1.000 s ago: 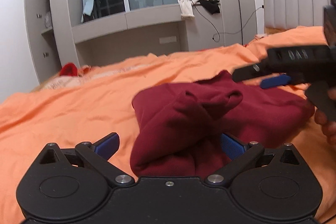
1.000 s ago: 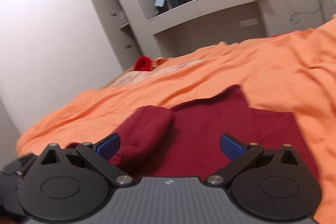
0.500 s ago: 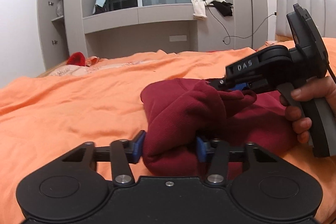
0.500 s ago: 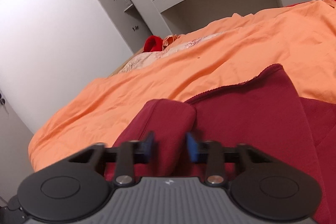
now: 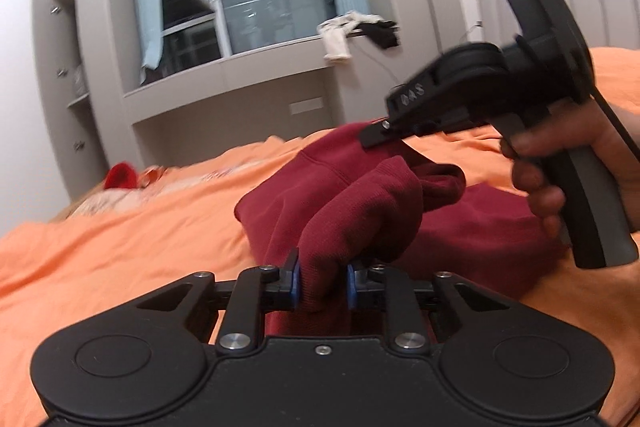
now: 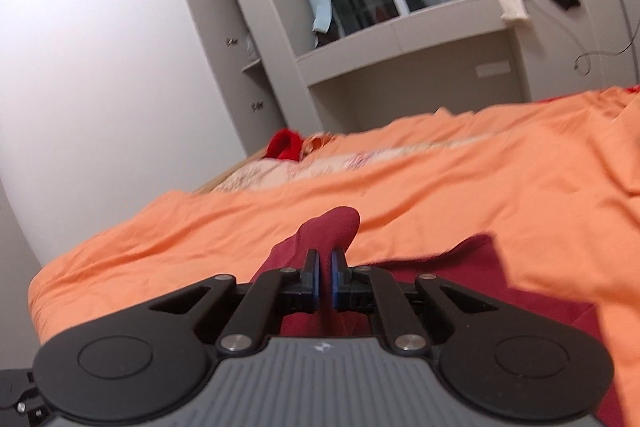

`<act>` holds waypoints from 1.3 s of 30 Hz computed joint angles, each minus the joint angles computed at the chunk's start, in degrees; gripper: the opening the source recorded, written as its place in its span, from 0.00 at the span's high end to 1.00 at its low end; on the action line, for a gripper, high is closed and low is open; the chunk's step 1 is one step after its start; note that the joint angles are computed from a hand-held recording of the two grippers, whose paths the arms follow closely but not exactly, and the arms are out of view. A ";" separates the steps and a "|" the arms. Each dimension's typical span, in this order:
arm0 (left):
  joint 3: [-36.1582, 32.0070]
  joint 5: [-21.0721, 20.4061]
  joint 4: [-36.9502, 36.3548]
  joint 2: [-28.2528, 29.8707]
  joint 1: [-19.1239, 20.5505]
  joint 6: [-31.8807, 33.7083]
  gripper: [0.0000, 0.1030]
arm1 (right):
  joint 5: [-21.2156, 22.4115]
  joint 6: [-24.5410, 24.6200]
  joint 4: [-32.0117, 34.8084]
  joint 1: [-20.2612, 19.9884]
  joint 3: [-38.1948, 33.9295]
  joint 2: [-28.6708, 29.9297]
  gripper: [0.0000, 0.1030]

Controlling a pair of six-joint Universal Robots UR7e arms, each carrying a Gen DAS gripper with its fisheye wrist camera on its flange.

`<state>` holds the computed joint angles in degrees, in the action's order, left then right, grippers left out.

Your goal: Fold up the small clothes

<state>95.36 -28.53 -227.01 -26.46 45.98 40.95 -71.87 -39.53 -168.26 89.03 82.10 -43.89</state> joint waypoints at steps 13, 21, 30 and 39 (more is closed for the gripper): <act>-7.27 -6.20 12.72 4.71 -0.87 -2.91 0.80 | -0.91 4.15 -2.73 -3.91 -1.97 -3.03 0.94; -7.83 -6.85 17.96 6.11 -1.15 -4.71 0.80 | -4.35 3.84 -1.58 -6.23 -1.77 -3.90 0.94; -6.86 -6.71 23.16 5.19 -0.93 -8.46 0.77 | -8.48 3.78 0.72 -7.67 -1.67 -2.87 0.94; -3.80 -10.06 28.51 0.79 -0.70 -18.53 0.64 | -10.66 4.84 0.11 -6.19 -3.66 -1.04 0.94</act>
<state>91.56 -38.59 -198.50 -25.67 45.29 22.43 -82.53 -34.69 -168.14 82.84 78.44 -44.93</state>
